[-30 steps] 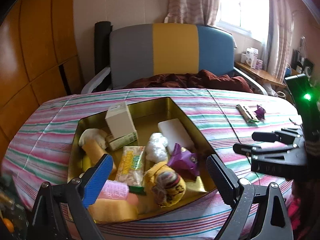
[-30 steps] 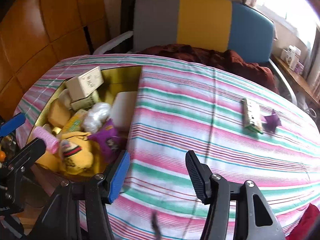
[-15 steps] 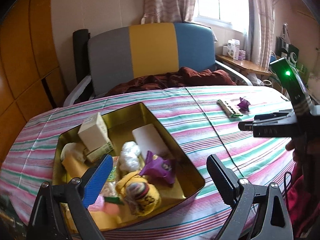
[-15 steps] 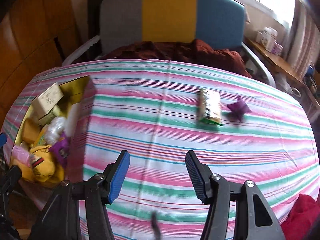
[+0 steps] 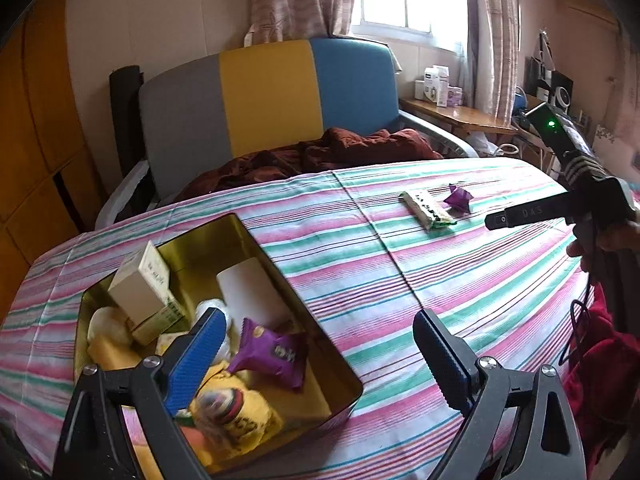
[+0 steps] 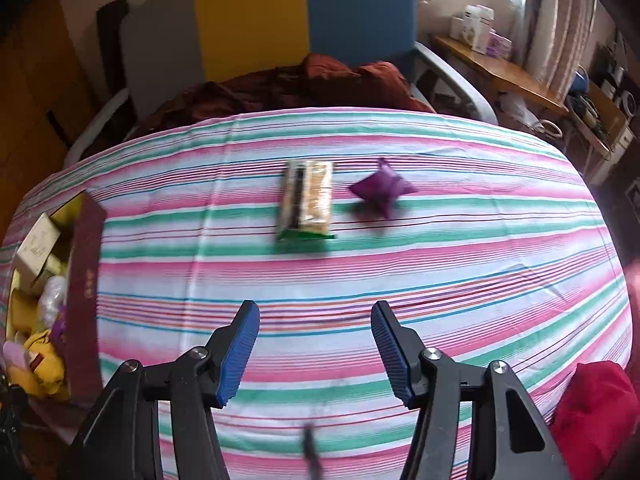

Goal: Organize objects
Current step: 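Withdraw both tools from the tray toward the cracker packet and purple bag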

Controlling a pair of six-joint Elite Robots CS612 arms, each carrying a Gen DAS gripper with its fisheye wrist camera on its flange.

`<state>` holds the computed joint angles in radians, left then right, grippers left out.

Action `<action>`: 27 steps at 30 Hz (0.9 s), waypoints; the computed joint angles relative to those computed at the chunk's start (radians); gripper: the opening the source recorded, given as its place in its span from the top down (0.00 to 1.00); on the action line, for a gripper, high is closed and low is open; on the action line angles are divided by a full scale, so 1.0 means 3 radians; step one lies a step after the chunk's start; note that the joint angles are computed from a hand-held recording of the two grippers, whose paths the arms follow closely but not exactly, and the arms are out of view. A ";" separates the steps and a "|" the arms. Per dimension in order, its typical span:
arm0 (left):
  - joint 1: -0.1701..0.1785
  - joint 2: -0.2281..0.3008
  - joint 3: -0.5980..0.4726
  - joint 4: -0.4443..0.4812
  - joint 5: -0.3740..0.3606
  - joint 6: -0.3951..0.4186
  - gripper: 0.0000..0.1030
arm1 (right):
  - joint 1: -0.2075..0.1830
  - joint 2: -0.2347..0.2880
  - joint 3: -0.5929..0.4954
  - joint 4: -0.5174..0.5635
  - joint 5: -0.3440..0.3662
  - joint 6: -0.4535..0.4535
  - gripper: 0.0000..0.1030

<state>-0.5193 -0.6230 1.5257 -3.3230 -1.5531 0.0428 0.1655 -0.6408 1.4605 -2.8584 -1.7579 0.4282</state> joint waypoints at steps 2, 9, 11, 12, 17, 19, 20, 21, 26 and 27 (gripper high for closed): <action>-0.0009 0.0015 -0.0037 0.0022 -0.0020 0.0015 0.08 | -0.0036 0.0002 -0.0005 0.0025 -0.0011 0.0042 0.43; -0.0044 0.0071 -0.0175 0.0169 -0.0045 0.0086 0.08 | -0.0116 0.0065 -0.0138 0.0191 -0.0146 -0.0009 0.43; -0.0057 0.0086 -0.0210 0.0191 -0.0055 0.0106 0.08 | -0.0138 0.0093 -0.0184 0.0237 -0.0144 -0.0019 0.43; -0.0066 0.0098 -0.0238 0.0205 -0.0063 0.0123 0.08 | -0.0157 0.0105 -0.0202 0.0253 -0.0110 -0.0002 0.43; -0.0094 0.0141 -0.0355 0.0308 -0.0095 0.0193 0.08 | -0.0273 0.0150 -0.0241 0.0212 0.0181 0.0249 0.43; -0.0110 0.0164 -0.0409 0.0354 -0.0102 0.0223 0.08 | -0.0315 0.0171 -0.0261 0.0197 0.0275 0.0374 0.43; -0.0116 0.0176 -0.0439 0.0383 -0.0107 0.0237 0.08 | -0.0339 0.0182 -0.0266 0.0172 0.0338 0.0446 0.43; -0.0124 0.0188 -0.0464 0.0403 -0.0116 0.0251 0.08 | -0.0366 0.0194 -0.0271 0.0144 0.0403 0.0530 0.43; -0.0152 0.0240 -0.0578 0.0529 -0.0131 0.0304 0.08 | -0.0476 0.0279 -0.0331 0.0022 0.0707 0.0924 0.43; -0.0157 0.0253 -0.0601 0.0553 -0.0132 0.0313 0.08 | -0.0497 0.0298 -0.0340 -0.0011 0.0774 0.0987 0.43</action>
<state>-0.5663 -0.5470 1.3454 -3.1572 -1.5927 0.1368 0.0165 -0.5514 1.3586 -2.8617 -1.5257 0.7243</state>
